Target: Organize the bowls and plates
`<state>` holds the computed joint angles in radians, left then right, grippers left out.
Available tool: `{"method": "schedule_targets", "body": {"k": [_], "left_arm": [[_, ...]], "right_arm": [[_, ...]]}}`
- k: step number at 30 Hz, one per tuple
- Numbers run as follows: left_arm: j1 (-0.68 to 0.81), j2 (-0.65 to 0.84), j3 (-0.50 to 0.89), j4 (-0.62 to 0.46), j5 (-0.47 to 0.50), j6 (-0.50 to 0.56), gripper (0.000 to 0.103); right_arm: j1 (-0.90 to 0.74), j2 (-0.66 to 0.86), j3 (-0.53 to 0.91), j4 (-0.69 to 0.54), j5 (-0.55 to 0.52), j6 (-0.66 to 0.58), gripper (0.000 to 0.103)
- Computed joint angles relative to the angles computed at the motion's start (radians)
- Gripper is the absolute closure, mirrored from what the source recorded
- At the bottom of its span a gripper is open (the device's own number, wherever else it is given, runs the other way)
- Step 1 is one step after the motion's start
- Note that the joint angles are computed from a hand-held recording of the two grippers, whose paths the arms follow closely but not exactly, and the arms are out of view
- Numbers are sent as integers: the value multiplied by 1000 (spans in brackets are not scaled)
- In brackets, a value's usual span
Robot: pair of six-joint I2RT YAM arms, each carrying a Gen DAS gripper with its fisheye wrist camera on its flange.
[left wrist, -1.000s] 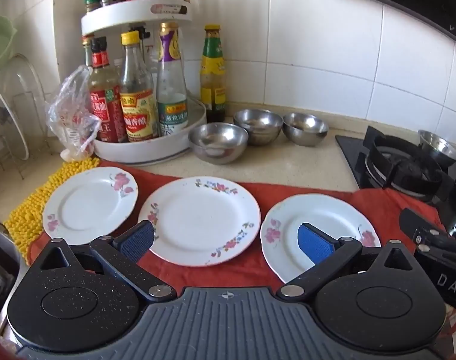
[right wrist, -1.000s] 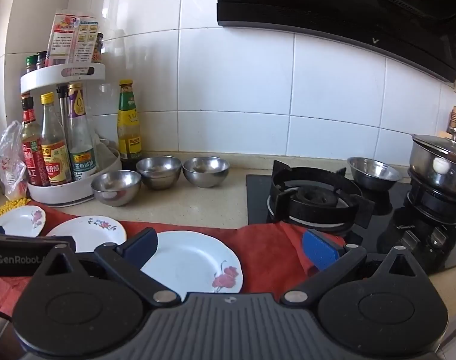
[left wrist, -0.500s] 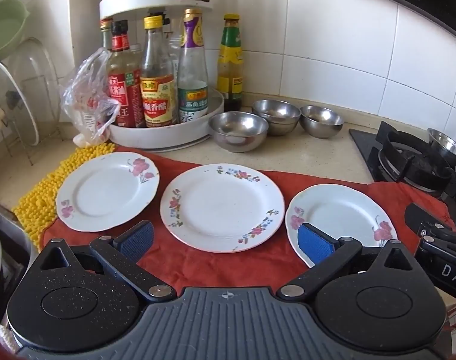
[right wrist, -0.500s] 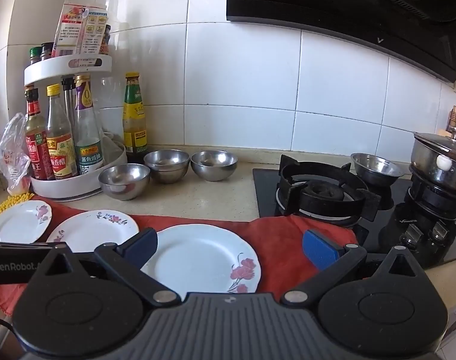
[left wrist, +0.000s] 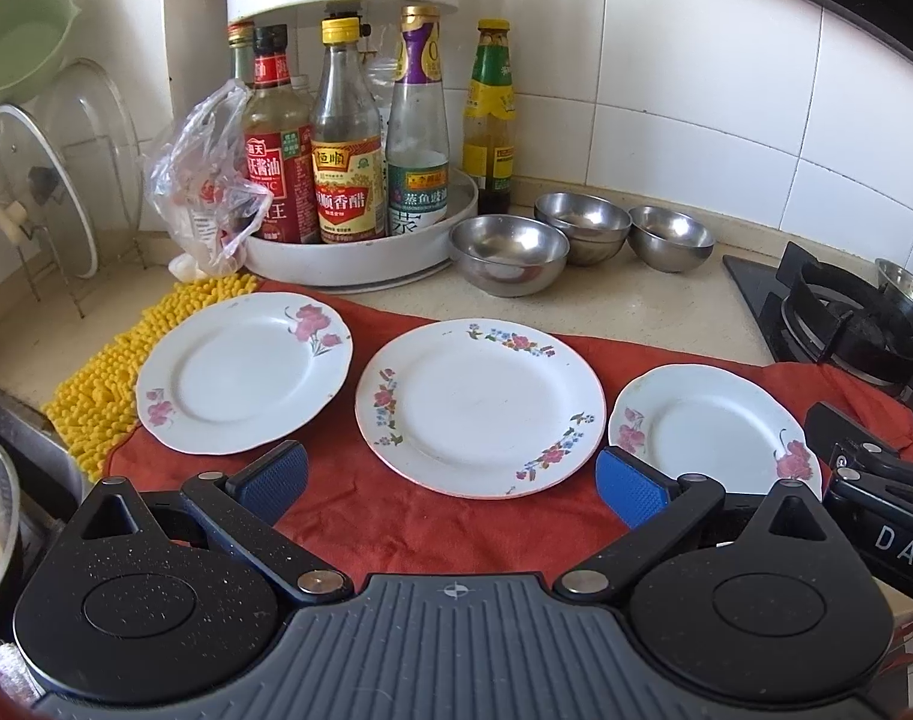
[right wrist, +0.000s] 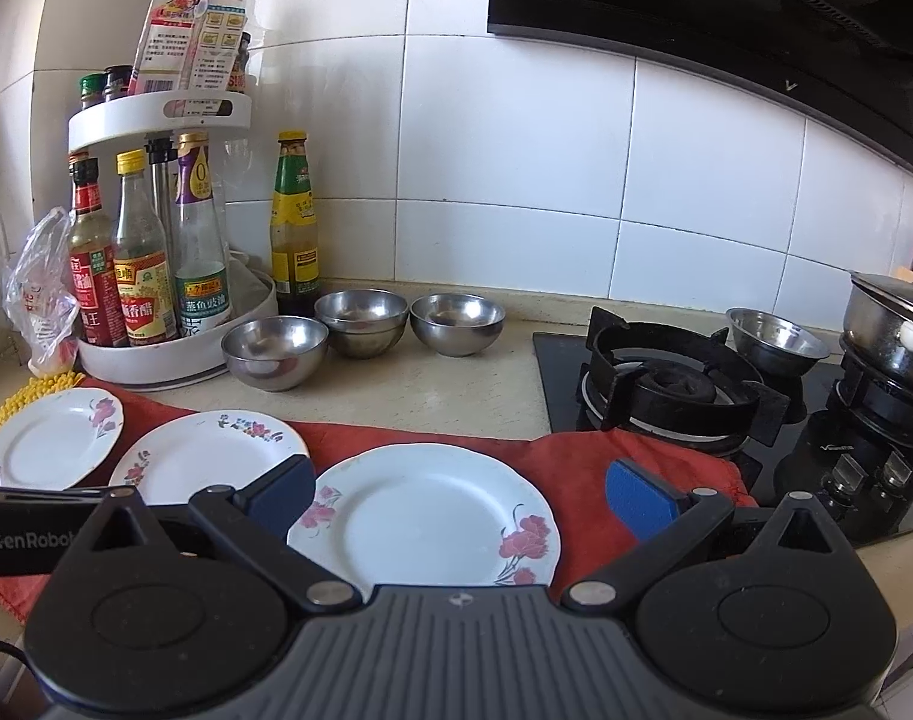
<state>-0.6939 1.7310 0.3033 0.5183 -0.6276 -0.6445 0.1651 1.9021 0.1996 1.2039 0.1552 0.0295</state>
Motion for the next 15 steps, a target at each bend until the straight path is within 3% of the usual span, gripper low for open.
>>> {"method": "schedule_targets", "body": {"k": [15], "left_arm": [[0, -3, -1, 2, 9, 7, 0]], "right_arm": [[-10, -7, 4, -21, -3, 3, 0]]}}
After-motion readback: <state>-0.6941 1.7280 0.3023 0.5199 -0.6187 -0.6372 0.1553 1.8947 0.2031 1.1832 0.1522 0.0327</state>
